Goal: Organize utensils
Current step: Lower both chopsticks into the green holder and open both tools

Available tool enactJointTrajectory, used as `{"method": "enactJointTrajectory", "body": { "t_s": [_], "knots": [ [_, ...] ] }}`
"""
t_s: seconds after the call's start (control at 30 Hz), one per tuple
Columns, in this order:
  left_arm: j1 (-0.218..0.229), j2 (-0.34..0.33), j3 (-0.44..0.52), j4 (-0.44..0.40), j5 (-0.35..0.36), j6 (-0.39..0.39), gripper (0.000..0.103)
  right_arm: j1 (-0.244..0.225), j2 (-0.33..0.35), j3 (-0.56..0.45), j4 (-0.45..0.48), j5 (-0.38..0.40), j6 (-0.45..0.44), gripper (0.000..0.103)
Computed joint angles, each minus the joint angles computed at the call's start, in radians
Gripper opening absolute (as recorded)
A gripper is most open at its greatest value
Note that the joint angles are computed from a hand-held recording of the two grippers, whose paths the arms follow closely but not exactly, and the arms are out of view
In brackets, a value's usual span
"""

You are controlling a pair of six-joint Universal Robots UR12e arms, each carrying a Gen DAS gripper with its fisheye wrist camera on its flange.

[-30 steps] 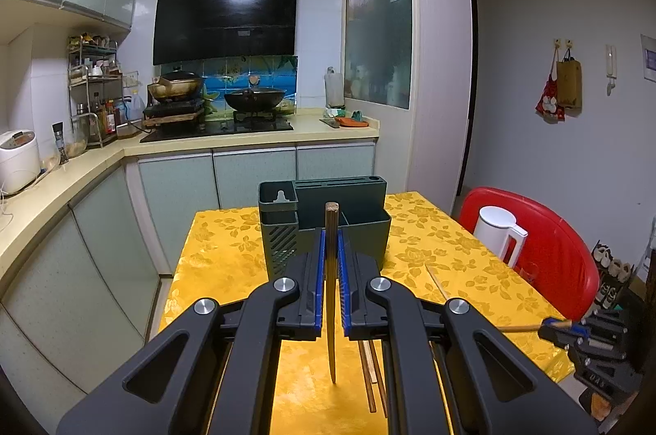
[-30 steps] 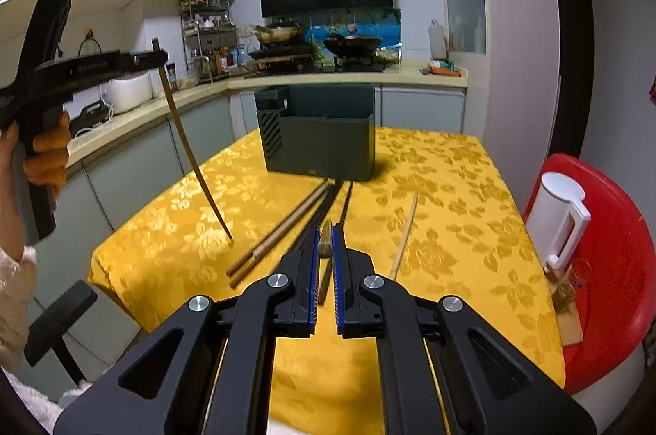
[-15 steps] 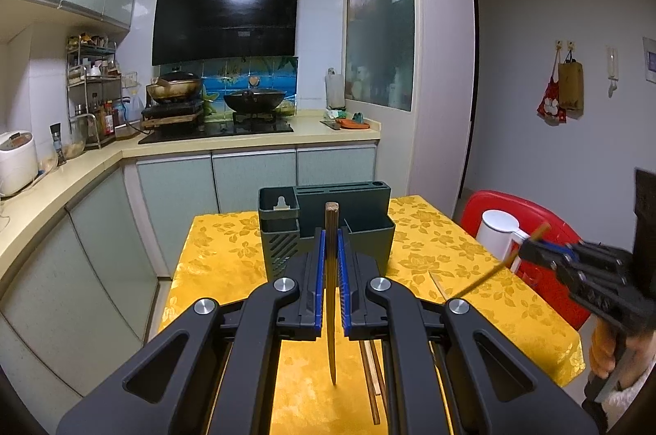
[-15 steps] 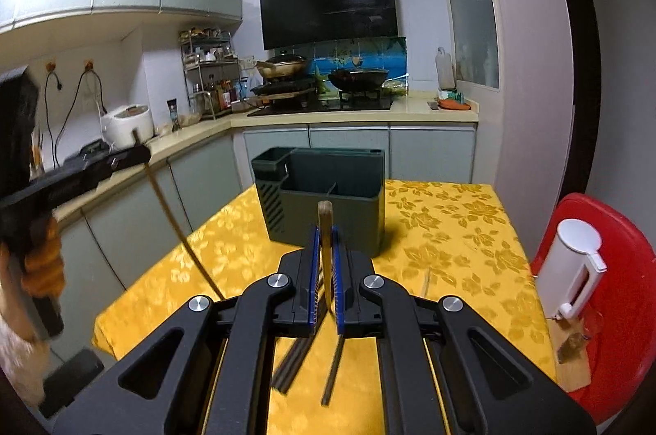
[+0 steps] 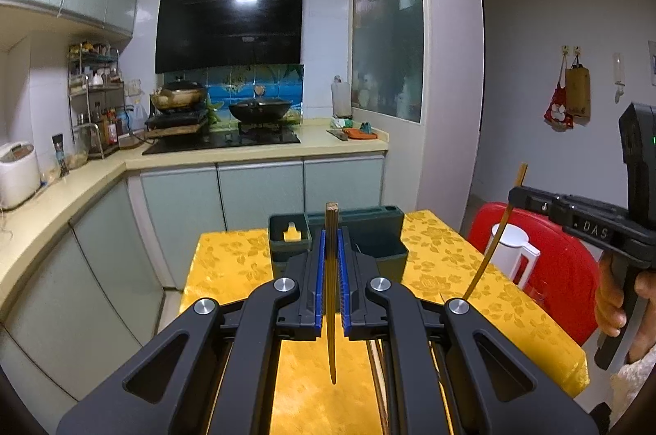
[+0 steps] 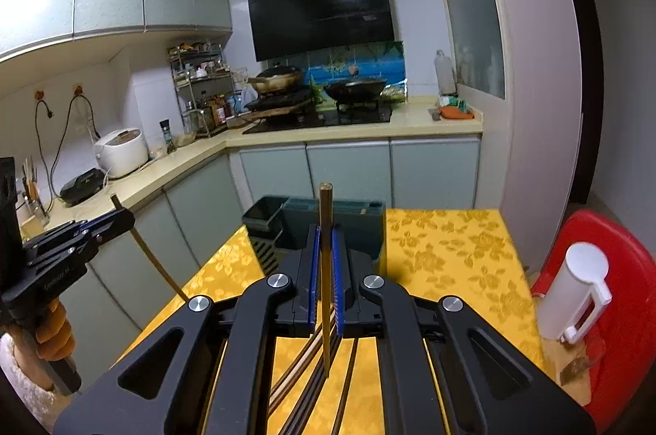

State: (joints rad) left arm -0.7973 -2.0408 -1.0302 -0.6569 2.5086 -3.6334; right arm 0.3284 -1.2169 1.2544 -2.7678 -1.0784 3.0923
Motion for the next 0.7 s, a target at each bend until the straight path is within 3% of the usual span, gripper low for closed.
{"method": "enactJointTrajectory", "body": {
  "t_s": [0.27, 0.7],
  "knots": [
    [0.028, -0.039, 0.102, 0.006, 0.007, 0.052, 0.006, 0.012, 0.059, -0.128, -0.001, -0.052, 0.019, 0.007],
    [0.089, -0.178, 0.362, 0.003, 0.016, 0.137, 0.006, 0.033, 0.210, -0.358, 0.018, -0.129, 0.079, 0.007]
  ]
}}
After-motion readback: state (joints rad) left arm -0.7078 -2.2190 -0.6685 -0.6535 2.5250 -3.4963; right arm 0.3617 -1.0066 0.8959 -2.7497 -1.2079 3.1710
